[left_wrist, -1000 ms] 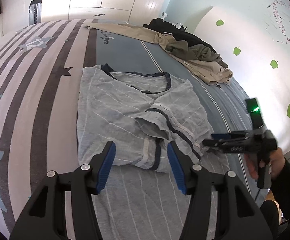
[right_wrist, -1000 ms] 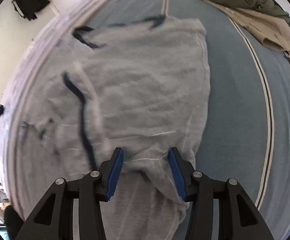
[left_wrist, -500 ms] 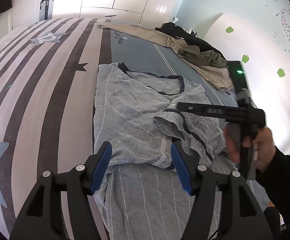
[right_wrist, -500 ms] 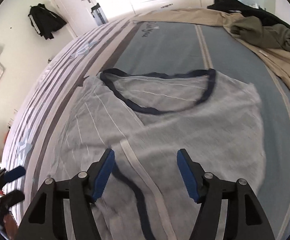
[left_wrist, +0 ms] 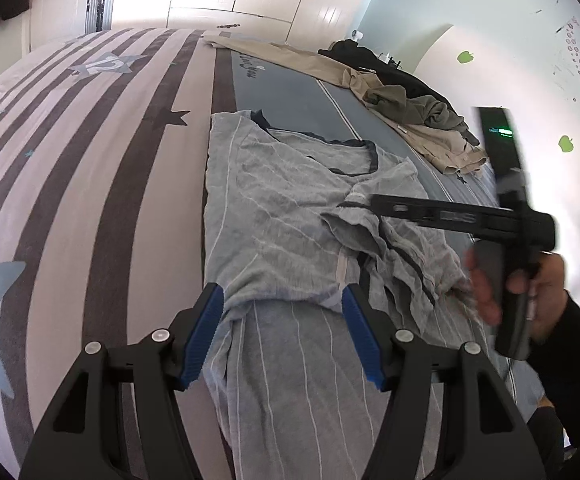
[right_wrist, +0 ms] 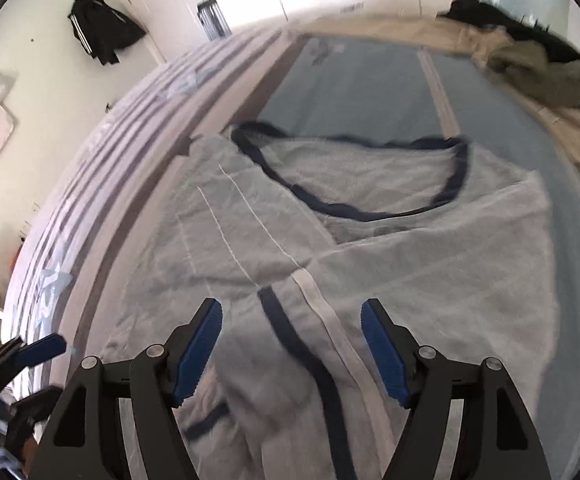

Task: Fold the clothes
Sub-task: 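Move both tools to the hem of the folded T-shirt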

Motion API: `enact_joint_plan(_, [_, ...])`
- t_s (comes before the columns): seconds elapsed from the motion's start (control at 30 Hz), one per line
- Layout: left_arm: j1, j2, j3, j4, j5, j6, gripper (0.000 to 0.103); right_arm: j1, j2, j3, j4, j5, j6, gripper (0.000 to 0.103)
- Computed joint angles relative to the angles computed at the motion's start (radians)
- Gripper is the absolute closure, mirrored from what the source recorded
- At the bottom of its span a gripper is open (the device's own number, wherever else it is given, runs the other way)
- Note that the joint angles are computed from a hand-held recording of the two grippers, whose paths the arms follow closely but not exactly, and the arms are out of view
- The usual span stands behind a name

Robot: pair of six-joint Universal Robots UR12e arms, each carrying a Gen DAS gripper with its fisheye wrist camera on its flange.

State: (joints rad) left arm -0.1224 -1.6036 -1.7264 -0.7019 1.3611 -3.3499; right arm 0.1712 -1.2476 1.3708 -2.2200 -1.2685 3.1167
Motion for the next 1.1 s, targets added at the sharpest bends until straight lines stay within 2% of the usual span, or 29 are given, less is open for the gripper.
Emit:
enact_joint_plan(0.1, [-0.006,0.032,-0.025,-0.004,0.011,0.014,0.044,-0.008,-0.067,0.071,-0.057,-0.043,-0.008,0.029])
enact_joint_plan(0.23, [-0.013,0.081,-0.062,-0.029,-0.008,0.039,0.044,-0.011,-0.154,0.155,-0.101,-0.118,-0.015,0.029])
enact_joint_plan(0.3, [-0.02,0.107,-0.082,-0.042,-0.014,0.043,0.044,-0.022,-0.206,0.207,-0.103,-0.106,-0.002,0.029])
enact_joint_plan(0.5, [-0.032,0.18,-0.136,-0.076,-0.014,0.015,0.044,-0.032,-0.34,0.336,-0.105,-0.136,0.001,0.029])
enact_joint_plan(0.77, [-0.043,0.265,-0.206,-0.134,0.023,-0.013,0.044,-0.05,-0.464,0.473,-0.065,-0.154,0.039,0.029])
enact_joint_plan(1.1, [-0.049,0.344,-0.284,-0.216,-0.007,-0.061,0.044,-0.065,-0.574,0.572,0.027,-0.159,0.059,0.029])
